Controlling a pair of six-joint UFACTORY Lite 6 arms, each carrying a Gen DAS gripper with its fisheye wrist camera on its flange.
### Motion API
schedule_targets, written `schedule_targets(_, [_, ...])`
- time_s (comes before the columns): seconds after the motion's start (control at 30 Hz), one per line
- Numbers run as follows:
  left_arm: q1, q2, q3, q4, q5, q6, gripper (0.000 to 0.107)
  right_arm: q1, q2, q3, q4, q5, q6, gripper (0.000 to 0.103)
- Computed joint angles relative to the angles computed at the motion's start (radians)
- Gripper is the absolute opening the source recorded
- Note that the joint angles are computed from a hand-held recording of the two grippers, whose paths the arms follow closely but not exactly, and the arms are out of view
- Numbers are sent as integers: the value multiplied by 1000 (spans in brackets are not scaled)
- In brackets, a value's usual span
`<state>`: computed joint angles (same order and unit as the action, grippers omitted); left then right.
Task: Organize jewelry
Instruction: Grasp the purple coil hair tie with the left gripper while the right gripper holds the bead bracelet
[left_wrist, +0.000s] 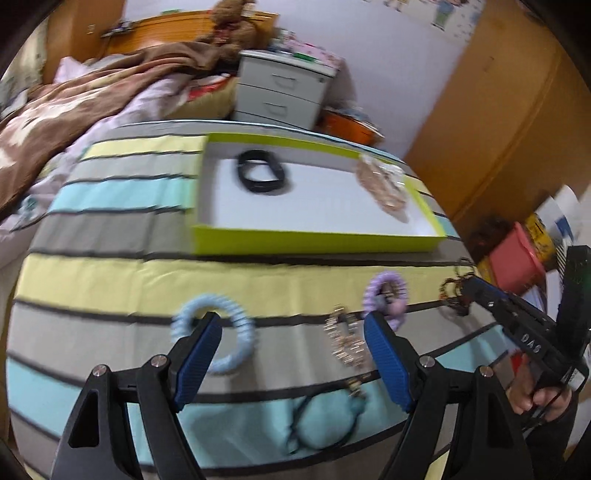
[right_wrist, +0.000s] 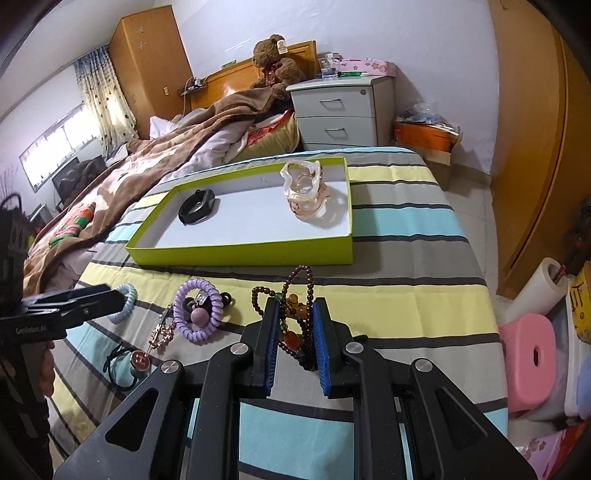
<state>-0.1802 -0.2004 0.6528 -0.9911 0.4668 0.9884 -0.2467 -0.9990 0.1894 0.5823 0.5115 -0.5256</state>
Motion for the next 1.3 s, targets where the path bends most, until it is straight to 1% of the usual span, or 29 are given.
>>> schedule_targets(0.07, [-33, 44, 36, -64, 14, 64, 81, -20, -3, 0, 16, 8, -23, 18])
schedule_targets(0.17, [-75, 118, 97, -90, 18, 81, 80, -41, -3, -2, 40, 17, -57, 18])
schedule_targets(0.27, [-86, 176, 139, -155, 81, 179, 78, -59, 5, -4, 67, 23, -92, 18])
schedule_targets(0.3, [-91, 207, 159, -162, 98, 191, 74, -61, 10, -3, 74, 21, -99, 18])
schedule_targets(0.33, [-103, 219, 165, -159, 90, 179, 72, -65, 15, -4, 83, 20, -109, 18])
schedule_targets(0.47, [-137, 274, 210, -159, 79, 190, 72, -75, 35, -5, 108, 16, -142, 19])
schedule_targets(0.53, [-150, 294, 224, -163, 75, 195, 67, -81, 40, -5, 119, 14, -154, 19])
schedule_targets(0.67, [-154, 334, 241, -201, 103, 232, 62, -93, 51, -3, 135, 12, -176, 19])
schedule_targets(0.73, [-161, 339, 241, -206, 100, 236, 53, -103, 52, -4, 144, 18, -190, 18])
schedule_targets(0.77, [-164, 338, 242, -196, 97, 227, 51, -106, 52, -5, 147, 18, -195, 18])
schedule_targets(0.83, [-171, 330, 238, -187, 91, 222, 40, -110, 53, -4, 153, 21, -203, 18])
schedule_targets(0.87, [-175, 325, 235, -180, 87, 217, 37, -110, 51, -5, 153, 21, -204, 18])
schedule_targets(0.93, [-172, 323, 235, -171, 90, 210, 29, -116, 51, -4, 156, 25, -210, 18])
schedule_targets(1.03, [-173, 322, 238, -155, 92, 197, 23, -116, 48, -6, 154, 22, -204, 18])
schedule_targets(1.07, [-176, 320, 238, -142, 88, 182, 23, -117, 47, -6, 154, 22, -203, 18])
schedule_targets(1.2, [-191, 297, 220, -116, 60, 157, 14, -130, 30, -10, 147, 35, -198, 18])
schedule_targets(1.3, [-192, 266, 198, -116, 55, 158, 11, -135, 10, -12, 131, 45, -178, 18])
